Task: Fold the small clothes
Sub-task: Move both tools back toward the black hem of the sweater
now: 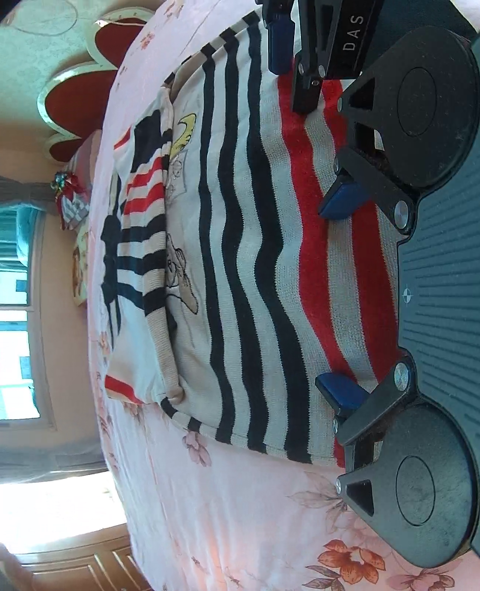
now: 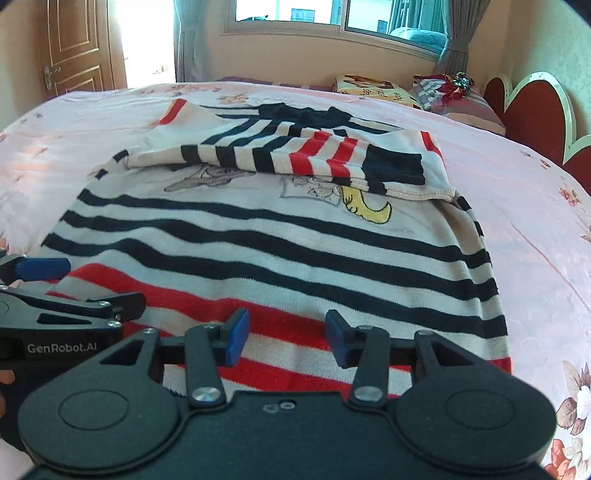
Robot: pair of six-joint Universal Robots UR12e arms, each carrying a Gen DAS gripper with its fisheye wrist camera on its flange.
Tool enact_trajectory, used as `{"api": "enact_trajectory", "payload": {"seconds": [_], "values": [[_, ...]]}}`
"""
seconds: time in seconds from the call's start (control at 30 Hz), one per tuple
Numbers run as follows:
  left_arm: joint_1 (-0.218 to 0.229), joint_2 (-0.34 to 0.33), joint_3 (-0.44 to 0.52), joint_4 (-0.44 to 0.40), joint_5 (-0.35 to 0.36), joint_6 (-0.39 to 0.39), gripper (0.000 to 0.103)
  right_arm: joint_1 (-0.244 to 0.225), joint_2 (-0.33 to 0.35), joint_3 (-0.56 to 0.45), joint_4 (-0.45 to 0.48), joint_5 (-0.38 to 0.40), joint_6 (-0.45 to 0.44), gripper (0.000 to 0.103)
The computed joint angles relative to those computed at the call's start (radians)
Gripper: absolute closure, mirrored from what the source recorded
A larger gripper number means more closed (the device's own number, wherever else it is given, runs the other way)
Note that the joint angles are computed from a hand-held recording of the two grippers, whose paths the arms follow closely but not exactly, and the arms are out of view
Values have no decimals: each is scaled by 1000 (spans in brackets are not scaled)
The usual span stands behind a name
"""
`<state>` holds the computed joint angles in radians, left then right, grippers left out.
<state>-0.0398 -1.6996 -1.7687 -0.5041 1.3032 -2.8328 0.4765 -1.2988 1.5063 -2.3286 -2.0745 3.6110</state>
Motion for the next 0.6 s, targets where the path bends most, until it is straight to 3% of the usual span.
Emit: {"api": "enact_trajectory", "payload": {"seconds": [0.13,0.27,0.33,0.47,0.5,0.53,0.6], "values": [[25,17,-14,-19,-20,20,8,2,-42,60,14,-66,46,57],[59,39,-38,-24,-51,38,8,-13,-108,133,42,-90,142,42],[68,49,-48,-27,-56,43,8,-17,-133,159,50,-91,192,40],[70,67,-54,-46,-43,37,8,-4,-134,147,94,-116,216,42],[69,73,-54,-51,-45,34,8,1,-132,140,93,-116,210,45],[71,80,-55,-56,-62,32,8,6,-131,136,79,-109,196,55],[73,92,-58,-60,-93,27,8,18,-125,127,39,-101,161,56]]}}
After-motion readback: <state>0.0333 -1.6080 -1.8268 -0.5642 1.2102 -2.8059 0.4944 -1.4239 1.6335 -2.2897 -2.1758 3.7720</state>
